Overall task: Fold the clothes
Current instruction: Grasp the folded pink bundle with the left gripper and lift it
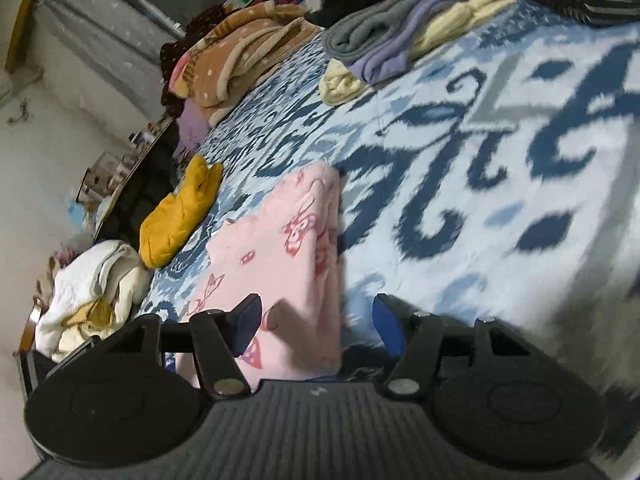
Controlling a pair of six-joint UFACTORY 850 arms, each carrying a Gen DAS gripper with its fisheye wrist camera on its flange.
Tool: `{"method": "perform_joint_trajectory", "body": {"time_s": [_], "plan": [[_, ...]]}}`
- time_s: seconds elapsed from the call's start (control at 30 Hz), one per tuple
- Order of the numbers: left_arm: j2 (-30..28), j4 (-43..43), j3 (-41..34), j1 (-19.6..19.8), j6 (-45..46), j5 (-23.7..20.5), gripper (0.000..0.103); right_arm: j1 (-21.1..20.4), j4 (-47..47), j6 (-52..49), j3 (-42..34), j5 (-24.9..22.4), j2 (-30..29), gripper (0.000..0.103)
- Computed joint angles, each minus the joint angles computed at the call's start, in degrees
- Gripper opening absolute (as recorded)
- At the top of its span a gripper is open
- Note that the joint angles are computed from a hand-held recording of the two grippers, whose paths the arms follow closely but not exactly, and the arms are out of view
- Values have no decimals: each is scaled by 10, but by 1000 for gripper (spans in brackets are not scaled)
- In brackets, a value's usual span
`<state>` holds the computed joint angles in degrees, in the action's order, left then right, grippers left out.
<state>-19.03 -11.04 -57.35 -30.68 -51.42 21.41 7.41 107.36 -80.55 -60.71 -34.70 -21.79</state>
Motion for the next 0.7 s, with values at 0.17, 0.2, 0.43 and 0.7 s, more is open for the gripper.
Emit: {"method": "perform_joint_trajectory", "body": {"time_s": [0.17,0.2,0.43,0.7], "plan": [[-10,-15,-9,-10,-46,0,21,31,7,21,-8,47,-1,20],[-3,-37,-4,-14,-35,2,12,28,-9,53,-10,43,-1,16],[45,-67,50,-36,-38,-17,28,12,-132,119,28,27,45,49],[25,-28,20,-13,18,-14,56,18,-39,12,-7,34,8,67]]}}
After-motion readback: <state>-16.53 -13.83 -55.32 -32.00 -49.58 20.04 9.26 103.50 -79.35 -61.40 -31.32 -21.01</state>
